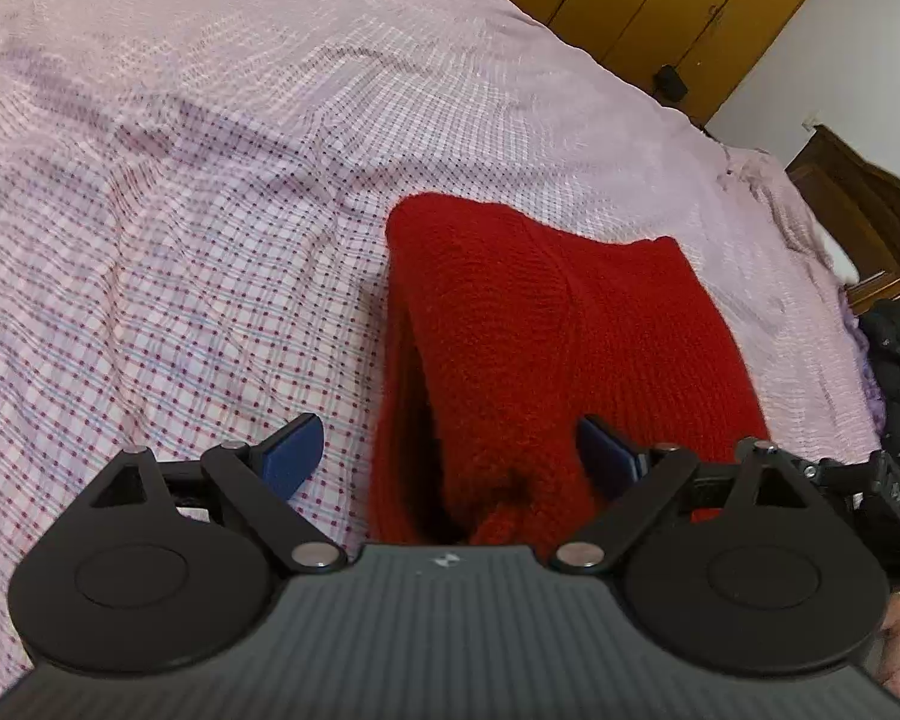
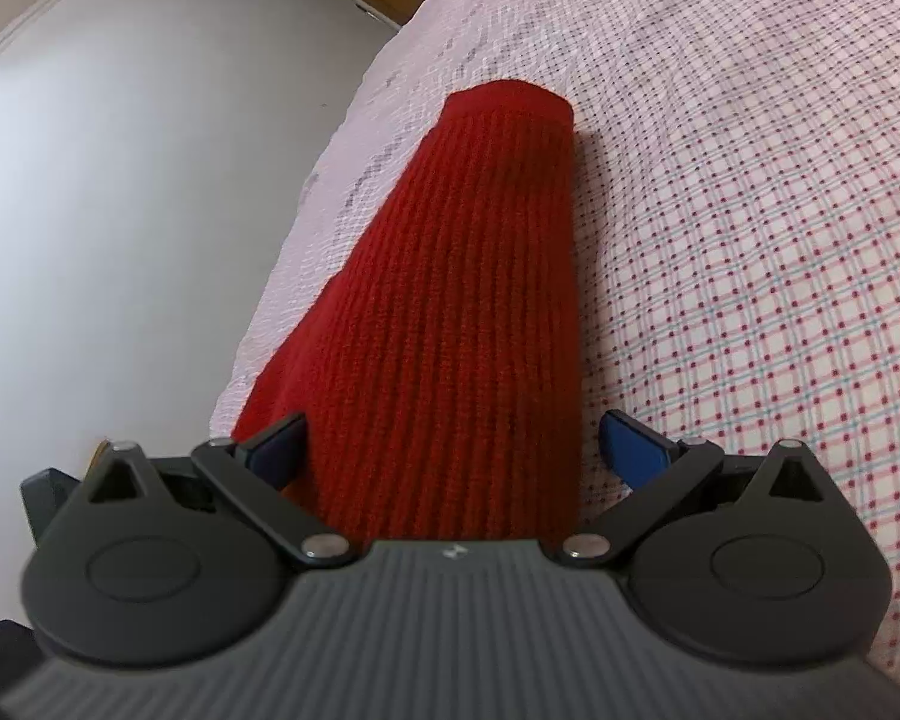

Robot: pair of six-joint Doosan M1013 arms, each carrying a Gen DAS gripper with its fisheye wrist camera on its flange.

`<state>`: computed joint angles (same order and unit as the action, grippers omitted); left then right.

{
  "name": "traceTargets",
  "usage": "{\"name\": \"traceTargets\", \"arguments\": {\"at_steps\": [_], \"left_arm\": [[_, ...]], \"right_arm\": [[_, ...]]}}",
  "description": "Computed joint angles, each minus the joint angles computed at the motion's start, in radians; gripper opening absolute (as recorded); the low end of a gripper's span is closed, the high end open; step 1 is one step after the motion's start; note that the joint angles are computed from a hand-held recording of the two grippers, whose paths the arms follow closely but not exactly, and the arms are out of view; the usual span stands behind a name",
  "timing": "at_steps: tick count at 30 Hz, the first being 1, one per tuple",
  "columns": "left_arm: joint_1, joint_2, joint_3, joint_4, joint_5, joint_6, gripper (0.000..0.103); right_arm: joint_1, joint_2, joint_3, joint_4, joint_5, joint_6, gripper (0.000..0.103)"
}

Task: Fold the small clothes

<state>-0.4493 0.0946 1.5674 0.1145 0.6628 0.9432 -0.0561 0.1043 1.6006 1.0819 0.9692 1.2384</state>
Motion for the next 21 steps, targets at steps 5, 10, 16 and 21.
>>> {"name": "traceTargets", "arguments": {"at_steps": [5, 10, 16, 21], "left_arm": [[0.027, 0.003, 0.009, -0.166, -0.039, 0.096, 0.084], [0.048, -0.001, 0.036, -0.328, -0.107, 0.218, 0.071], [0.063, -0.021, 0.081, -0.508, -0.183, 0.343, 0.069], [0.043, -0.049, 0.106, -0.526, -0.234, 0.344, 0.069]], "right_arm": [[0.016, 0.02, -0.017, 0.001, 0.007, -0.017, 0.103], [0.05, 0.0, 0.01, 0.017, -0.092, -0.043, 0.094], [0.036, -0.032, 0.043, 0.1, -0.103, -0.076, 0.077], [0.017, -0.067, 0.057, 0.156, -0.087, -0.085, 0.073]]}}
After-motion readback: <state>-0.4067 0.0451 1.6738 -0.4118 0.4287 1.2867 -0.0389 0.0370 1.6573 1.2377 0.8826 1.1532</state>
